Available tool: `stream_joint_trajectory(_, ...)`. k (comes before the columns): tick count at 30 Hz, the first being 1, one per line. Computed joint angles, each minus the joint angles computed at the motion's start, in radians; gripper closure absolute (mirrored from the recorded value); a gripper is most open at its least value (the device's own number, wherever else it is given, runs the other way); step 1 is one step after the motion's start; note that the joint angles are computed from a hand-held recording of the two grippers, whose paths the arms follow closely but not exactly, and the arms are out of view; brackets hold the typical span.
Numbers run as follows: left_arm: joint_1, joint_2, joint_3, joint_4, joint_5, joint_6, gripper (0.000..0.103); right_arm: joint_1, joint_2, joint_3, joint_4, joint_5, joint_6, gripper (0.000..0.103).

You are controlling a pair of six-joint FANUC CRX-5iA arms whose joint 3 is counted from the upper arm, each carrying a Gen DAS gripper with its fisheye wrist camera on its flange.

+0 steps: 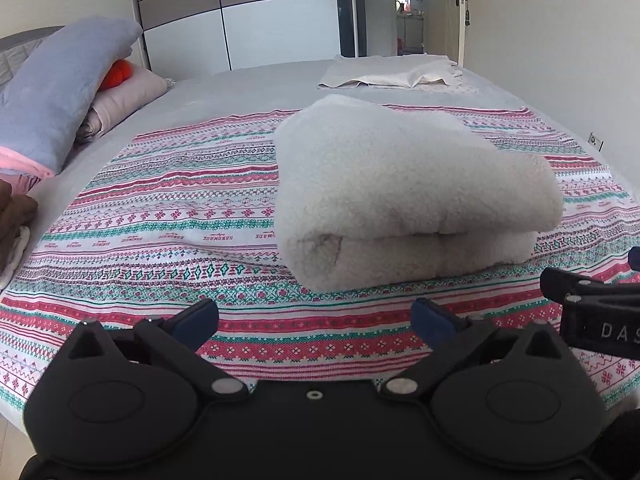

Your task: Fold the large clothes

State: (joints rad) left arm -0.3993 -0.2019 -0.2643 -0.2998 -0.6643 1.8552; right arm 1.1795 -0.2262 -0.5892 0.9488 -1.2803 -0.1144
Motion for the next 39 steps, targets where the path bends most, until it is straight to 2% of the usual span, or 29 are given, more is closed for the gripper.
stream_joint_trajectory(39,-0.001,0.002,0.001,0.001,-0.002,0.005,0.000,-0.009,0.006,0.000,-0.007,0.027,0.010,0.000)
